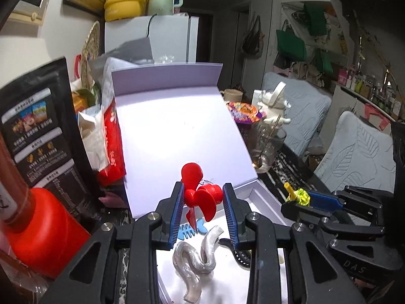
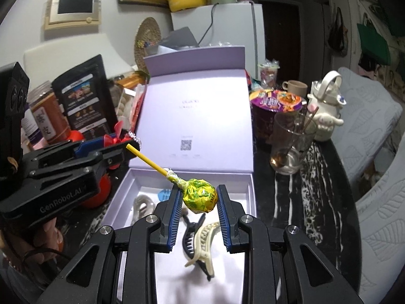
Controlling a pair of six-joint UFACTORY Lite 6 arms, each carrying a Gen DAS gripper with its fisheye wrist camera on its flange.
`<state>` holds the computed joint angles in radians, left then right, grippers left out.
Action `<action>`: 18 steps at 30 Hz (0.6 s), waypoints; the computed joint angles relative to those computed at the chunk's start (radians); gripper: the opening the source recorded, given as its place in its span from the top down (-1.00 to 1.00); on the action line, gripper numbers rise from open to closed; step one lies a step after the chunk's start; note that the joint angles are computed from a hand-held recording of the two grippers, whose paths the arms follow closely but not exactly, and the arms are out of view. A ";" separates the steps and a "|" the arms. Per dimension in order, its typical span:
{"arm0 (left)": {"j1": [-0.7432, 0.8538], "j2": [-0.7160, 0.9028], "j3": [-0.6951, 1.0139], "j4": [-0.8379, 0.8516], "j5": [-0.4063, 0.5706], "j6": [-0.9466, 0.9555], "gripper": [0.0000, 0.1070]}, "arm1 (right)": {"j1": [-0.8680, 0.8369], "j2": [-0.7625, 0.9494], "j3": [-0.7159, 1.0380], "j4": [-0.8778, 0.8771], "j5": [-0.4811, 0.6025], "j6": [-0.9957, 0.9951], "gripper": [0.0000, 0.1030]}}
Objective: Organize rigid objects
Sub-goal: 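Lower the red clip into the box with the left tool while the right tool releases the lollipop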
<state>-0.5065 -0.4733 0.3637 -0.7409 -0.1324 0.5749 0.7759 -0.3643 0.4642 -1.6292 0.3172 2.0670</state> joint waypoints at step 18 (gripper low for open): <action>0.007 0.286 0.081 0.331 -0.065 -0.308 0.43 | -0.105 0.240 0.044 -0.497 -0.084 0.491 0.47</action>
<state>-0.4992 -0.1870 0.4446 -0.4104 -0.1975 0.2665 0.6705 -0.1241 0.5077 -2.1266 0.2329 2.5582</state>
